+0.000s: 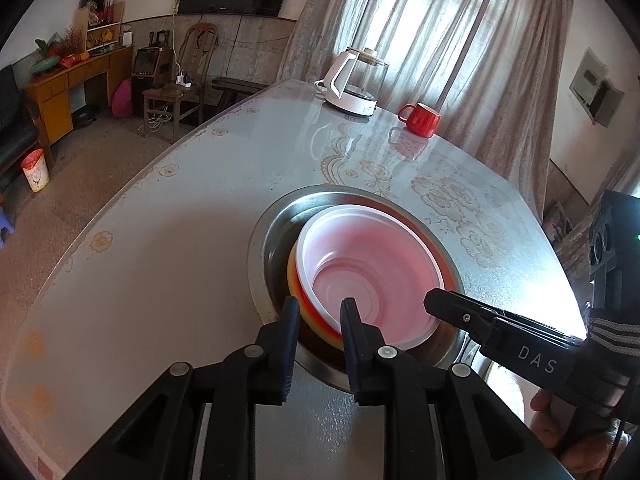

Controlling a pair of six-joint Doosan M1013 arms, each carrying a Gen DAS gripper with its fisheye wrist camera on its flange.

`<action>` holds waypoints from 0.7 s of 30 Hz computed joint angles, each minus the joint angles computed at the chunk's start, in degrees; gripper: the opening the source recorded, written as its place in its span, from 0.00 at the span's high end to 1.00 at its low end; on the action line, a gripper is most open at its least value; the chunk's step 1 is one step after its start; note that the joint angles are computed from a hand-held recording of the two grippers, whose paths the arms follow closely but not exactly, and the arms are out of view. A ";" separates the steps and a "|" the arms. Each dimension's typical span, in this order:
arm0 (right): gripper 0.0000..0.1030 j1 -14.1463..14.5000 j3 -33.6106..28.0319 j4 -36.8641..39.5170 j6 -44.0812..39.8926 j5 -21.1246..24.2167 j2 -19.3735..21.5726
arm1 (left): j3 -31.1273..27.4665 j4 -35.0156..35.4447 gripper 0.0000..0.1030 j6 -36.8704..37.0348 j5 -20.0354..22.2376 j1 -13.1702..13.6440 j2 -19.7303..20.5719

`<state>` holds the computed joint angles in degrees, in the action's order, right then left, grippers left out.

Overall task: Organize plates and bowls
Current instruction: 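Open both tools to release the red-and-white bowl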

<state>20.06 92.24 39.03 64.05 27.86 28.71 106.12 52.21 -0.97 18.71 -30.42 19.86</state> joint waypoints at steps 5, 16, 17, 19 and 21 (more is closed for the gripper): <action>0.77 -0.12 0.70 1.99 -1.89 -0.50 -0.45 | 0.56 1.61 0.74 -1.89 -0.03 -0.18 -0.46; 0.75 -1.08 3.32 6.50 -5.01 -2.90 -2.23 | 2.22 3.17 0.67 -6.58 -1.19 0.33 -1.34; 0.75 -1.27 3.49 6.86 -5.01 -3.09 -2.32 | 2.42 3.54 0.66 -7.52 -1.56 0.49 -1.42; 0.75 -1.59 3.72 7.05 -4.58 -3.53 -2.46 | 2.59 3.71 0.66 -8.13 -1.75 0.67 -1.48; 0.75 -1.89 3.72 6.50 -3.44 -3.80 -2.42 | 2.96 5.57 0.66 -10.49 -1.93 0.81 -1.66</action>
